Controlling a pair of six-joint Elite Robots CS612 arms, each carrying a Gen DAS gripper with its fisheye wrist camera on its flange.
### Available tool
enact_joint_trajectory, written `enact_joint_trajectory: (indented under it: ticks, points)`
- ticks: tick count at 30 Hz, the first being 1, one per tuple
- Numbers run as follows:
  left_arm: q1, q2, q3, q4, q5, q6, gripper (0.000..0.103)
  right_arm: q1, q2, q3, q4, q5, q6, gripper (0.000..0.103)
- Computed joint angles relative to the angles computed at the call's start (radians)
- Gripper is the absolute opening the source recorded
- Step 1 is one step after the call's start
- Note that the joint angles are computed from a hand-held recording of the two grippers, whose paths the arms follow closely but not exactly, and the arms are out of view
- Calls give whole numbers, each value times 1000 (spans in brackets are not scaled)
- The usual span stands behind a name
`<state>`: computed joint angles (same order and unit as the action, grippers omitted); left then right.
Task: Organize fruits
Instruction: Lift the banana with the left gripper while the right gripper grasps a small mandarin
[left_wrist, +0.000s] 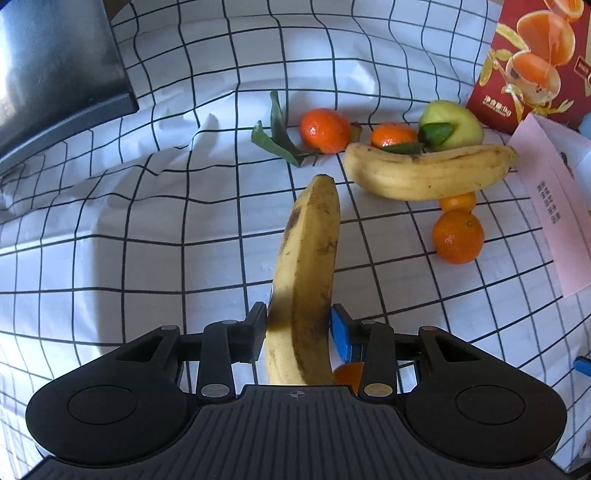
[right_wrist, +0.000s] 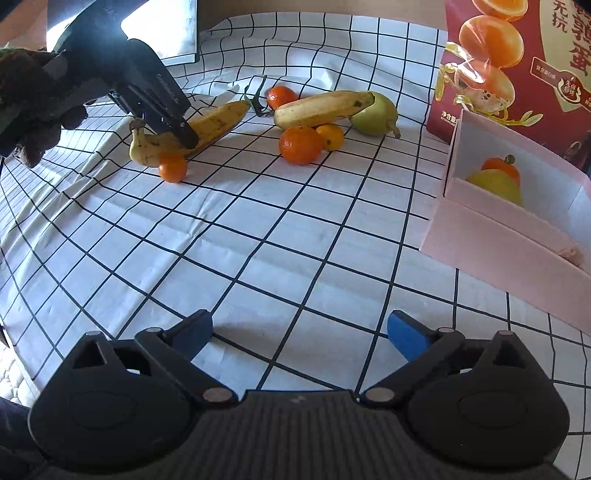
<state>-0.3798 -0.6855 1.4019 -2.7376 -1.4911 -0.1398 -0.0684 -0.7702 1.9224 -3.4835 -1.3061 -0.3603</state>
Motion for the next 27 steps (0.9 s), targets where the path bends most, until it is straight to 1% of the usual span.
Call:
enact_joint_trajectory:
  ticks: [2,3,4,6,13,18,21,23,26,27]
  points:
    - [0,5,-9,24,4,3,42,0,2,1,-8,-1,6,103]
    - [2,10,-20,55,-2,-2,44,1,3,2,-15,-2,10,103]
    - [4,13,-21,54,-10,-12,43,-1,4,4,-19,0,11,103]
    - [9,15,-23,50,-28,-23,44,-2,5,6,-27,2,13,103]
    - [8,17,-33,64,-32,-24,44,-4,3,11,-31,5,13,103]
    - [7,20,-46,90,-28,-81,44,-5,6,13,-44,12,10,103]
    - [8,22,-51,96,-30,-103,45,-6,8,15,-53,16,10,103]
    - [14,24,-53,89,-48,-124,45,-6,8,16,-53,17,9,103]
    - [33,27,-50,48,-110,-172,43,-7,6,14,-45,20,1,102]
    - [39,28,-47,31,-131,-197,42,-7,5,12,-40,22,-3,101]
